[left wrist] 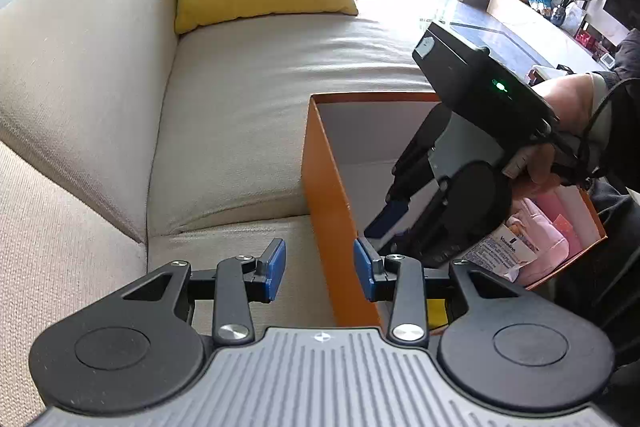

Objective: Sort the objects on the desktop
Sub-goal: 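Lift both open grippers up out of the box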

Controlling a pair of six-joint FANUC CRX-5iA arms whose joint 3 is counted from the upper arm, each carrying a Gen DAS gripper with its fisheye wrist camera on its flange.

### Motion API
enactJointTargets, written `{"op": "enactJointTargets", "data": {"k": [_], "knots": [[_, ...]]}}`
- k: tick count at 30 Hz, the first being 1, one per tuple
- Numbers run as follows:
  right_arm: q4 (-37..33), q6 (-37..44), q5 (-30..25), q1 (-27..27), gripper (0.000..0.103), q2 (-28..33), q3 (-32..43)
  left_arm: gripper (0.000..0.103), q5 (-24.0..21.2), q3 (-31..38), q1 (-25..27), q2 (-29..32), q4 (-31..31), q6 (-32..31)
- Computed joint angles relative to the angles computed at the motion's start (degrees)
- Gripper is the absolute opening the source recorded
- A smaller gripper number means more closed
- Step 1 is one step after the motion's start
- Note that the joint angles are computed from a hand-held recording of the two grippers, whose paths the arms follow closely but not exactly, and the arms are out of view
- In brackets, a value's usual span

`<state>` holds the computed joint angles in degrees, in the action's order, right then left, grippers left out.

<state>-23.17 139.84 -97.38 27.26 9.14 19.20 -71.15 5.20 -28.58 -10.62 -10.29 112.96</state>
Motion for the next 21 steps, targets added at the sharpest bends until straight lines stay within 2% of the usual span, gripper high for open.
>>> {"op": "enactJointTargets", "data": {"k": [4,7,8,11,21], "knots": [[-0.2,5.4,-2.4,0.2,0.031,0.4,0.3,0.043,-0.7,-0.7,0.2,-0.8,0.4,0.0],[-0.1,9.7,-4.7,1.0,0.025,0.5,0.5,0.043,-0.3,-1.5,0.7,-1.2,0.9,-0.7],[-0.2,11.6,-4.7,1.3,0.022,-0.2,-0.4,0.043,-0.1,-1.7,0.6,-1.4,0.8,-0.4],[-1.1,16.5,-3.7,0.5,0.023,-1.6,-2.0,0.043,0.9,-3.0,0.8,-2.1,1.6,0.0],[-1.9,14.5,-2.5,-0.1,0.024,-4.3,-3.9,0.043,0.4,-3.8,0.1,-3.3,1.1,-0.2]]}}
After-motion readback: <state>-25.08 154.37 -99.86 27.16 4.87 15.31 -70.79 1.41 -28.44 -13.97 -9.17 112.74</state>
